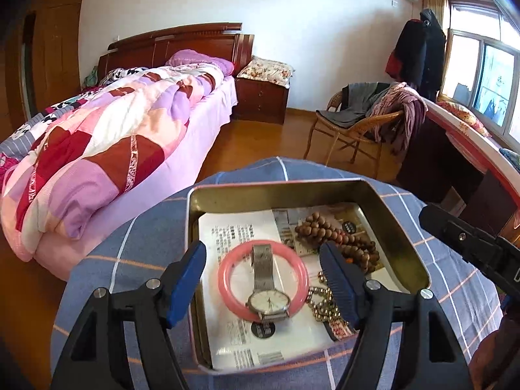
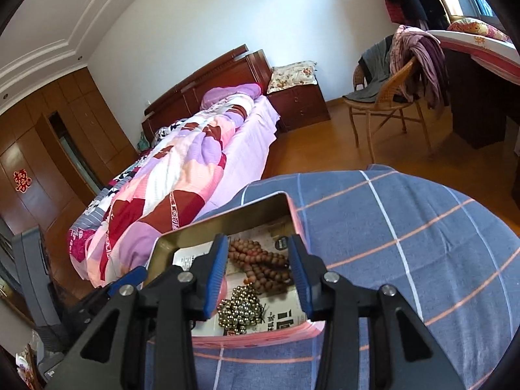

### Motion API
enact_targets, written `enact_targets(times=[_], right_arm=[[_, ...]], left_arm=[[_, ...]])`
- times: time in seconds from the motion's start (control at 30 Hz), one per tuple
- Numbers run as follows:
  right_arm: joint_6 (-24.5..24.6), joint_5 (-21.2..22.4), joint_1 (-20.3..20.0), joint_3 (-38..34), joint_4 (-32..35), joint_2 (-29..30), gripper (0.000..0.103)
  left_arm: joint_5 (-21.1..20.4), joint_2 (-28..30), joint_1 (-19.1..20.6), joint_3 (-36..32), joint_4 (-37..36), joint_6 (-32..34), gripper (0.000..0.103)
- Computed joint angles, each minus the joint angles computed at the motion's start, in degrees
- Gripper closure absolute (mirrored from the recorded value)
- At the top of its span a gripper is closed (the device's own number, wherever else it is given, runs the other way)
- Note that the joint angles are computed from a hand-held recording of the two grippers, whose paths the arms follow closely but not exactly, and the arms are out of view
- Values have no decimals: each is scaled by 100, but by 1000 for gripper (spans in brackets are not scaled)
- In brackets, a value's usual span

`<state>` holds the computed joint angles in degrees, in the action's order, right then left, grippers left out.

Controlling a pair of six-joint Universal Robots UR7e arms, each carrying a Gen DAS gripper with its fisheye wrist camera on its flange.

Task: Organize jewelry
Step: 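Lower the watch into the tin with the left tool while the right tool drops the silver chain in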

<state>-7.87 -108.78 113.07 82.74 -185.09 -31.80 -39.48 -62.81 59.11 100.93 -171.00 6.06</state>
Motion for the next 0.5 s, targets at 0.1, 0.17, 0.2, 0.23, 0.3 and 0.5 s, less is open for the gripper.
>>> enact_targets(times=[0.1,0.17,0.2,0.23,0.3,0.5], right_arm=[[-68,-71,63,95,-82,-45,58],[-45,-78,101,193,-155,-86,55],[-46,-95,111,242,-203,-102,54],[-58,-142,137,340,-270,-146,53],[-81,-222,169,456,-353,-174,51],[-187,-555,269,810,-728,-300,42]], left_arm=[[261,-33,-88,95,-11,8,31],[396,-93,-149,213,-22,20,31],[439,-139,-181,281,4,-9,31],[468,-189,-208,341,48,-57,31],[555,-286,-269,461,160,-187,31],[897,-489,-473,819,125,-326,31]])
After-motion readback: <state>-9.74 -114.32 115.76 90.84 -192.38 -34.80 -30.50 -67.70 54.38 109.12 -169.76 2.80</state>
